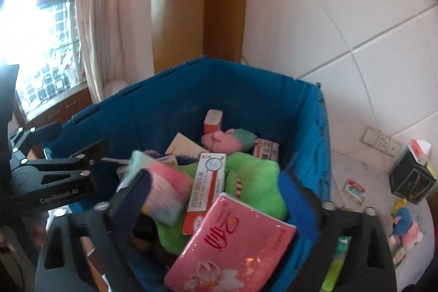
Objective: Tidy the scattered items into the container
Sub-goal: 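Carry the wipes pack and pad pack over the crate and open both tools, then withdraw both tools from the crate toward the table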
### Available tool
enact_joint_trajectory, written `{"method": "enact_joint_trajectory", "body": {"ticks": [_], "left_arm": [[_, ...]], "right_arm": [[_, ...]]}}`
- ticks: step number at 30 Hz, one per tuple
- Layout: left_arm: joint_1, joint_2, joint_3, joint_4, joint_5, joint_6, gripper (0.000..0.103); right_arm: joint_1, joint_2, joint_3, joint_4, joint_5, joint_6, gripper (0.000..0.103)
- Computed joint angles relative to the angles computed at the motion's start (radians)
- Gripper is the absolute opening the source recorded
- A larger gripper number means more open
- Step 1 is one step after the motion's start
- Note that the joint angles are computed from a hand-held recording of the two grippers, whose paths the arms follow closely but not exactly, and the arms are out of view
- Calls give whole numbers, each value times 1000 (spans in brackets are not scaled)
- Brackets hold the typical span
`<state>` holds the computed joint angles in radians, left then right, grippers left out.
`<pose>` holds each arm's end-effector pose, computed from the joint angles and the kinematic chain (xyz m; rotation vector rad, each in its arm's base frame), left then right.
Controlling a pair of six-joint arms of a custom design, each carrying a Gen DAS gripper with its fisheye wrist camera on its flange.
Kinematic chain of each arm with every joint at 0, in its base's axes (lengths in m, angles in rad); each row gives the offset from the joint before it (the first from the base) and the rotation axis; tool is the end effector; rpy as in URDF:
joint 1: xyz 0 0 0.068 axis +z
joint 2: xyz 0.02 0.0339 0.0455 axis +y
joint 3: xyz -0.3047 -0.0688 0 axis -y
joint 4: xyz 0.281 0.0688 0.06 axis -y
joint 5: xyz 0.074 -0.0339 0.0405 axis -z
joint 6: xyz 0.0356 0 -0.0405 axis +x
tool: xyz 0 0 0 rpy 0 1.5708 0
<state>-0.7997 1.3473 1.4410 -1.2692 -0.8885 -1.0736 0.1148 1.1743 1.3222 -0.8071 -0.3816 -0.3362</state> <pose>0.2036 -0.1699 0.4076 -0.5068 2.1454 0.2648 0.2528 0.0425 0.4298 -0.6891 2.0800 0.3006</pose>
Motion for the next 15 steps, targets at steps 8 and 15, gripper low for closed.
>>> {"method": "enact_joint_trajectory", "body": {"ticks": [8,15], "left_arm": [[-106,10,39,-104,-46,-88,103],[-213,80,127,-199,-73,-203,103]], "right_arm": [[-110,-51,35,-56,-58,-11,103],[-285,-101,37,-147,-173,-109,103]]}}
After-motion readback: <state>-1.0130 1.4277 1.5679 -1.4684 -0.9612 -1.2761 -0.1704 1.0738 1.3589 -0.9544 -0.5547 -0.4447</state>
